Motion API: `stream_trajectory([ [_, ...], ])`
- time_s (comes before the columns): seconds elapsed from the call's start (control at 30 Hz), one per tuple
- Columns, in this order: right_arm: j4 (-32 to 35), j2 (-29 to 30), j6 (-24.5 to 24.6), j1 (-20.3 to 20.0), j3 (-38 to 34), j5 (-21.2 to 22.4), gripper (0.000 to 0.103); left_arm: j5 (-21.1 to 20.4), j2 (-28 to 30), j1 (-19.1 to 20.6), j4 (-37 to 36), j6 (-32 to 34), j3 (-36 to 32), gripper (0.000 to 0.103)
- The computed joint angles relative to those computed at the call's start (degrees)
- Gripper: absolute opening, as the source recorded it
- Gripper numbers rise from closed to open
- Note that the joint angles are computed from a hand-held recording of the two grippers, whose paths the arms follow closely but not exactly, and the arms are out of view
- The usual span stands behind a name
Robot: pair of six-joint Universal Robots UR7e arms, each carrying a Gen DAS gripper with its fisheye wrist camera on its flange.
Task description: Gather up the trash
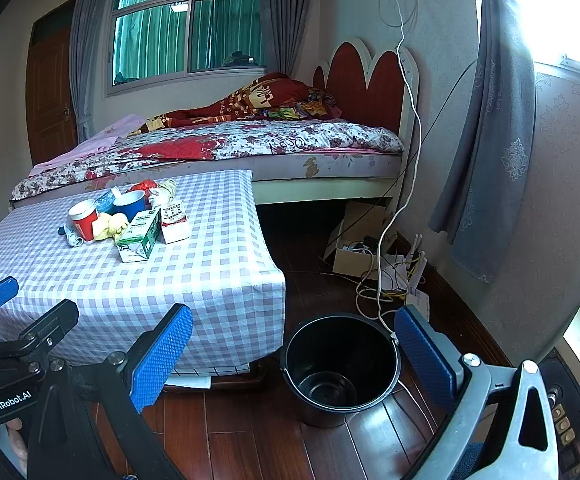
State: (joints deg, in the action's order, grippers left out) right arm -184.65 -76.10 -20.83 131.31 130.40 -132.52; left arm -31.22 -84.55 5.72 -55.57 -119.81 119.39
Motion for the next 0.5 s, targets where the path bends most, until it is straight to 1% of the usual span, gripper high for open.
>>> stream_trajectory([
  [0.3, 0.2, -0.1, 0.2, 0.1, 0.1, 0.0, 0.102, 0.7, 0.6, 0.7, -0.8, 0.6, -0.5, 0.102],
  [0.37, 0.1, 0.0, 0.1, 0.0, 0.0, 0.0, 0.102, 0.0, 0.3, 0.0, 0.1, 0.1, -0.3, 0.102],
  [0.5, 0.3, 0.0, 0.2, 0.1, -0.1, 0.0, 0.102, 0.5, 0.8, 0.3, -0.2, 0.3, -0.6, 0.102],
])
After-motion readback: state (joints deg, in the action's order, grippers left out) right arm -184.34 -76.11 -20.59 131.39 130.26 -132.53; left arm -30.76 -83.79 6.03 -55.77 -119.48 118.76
